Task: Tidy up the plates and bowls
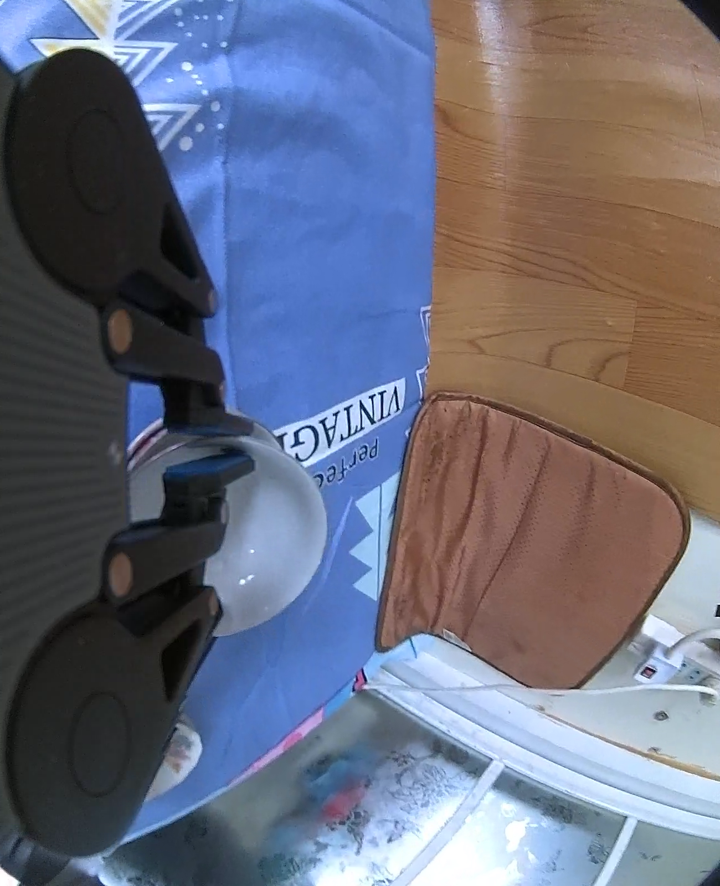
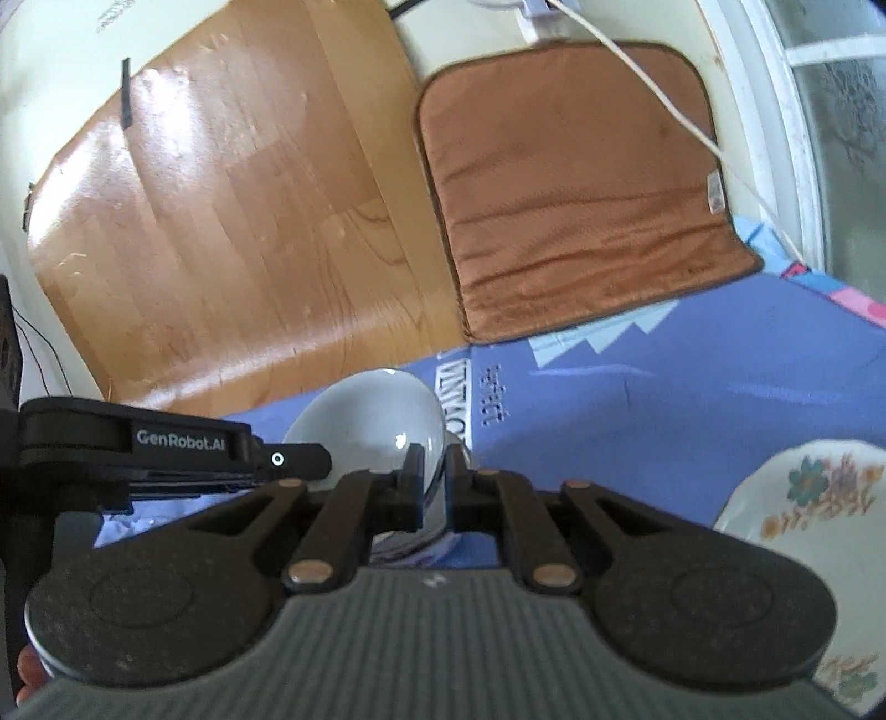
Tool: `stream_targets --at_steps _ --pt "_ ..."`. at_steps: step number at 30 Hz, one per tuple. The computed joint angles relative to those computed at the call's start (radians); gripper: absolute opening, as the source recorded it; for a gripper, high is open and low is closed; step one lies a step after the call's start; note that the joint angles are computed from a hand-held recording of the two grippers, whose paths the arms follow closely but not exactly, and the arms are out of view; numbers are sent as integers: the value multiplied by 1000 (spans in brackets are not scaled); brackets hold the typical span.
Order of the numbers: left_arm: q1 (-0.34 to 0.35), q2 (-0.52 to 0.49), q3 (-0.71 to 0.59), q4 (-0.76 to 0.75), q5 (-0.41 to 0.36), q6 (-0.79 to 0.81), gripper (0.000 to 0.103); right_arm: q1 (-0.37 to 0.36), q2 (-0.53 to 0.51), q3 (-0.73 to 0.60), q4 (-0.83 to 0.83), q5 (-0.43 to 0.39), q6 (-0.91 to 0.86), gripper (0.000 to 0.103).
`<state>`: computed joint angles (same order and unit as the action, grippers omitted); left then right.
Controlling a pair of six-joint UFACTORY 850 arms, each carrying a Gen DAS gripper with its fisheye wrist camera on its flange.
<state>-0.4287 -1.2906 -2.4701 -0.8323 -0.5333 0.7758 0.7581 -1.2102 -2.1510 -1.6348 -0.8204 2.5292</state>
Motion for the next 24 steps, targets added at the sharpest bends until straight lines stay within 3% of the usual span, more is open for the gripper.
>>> stream_targets --at_steps 6,9,24 --pt "-5 15 27 -7 26 20 10 -5 -10 -11 9 8 20 17" --pt "-3 60 106 -82 64 109 16 -2 -8 -5 -6 -14 30 24" --pt "17 284 496 -538 180 650 19 50 48 85 -43 -98 88 24"
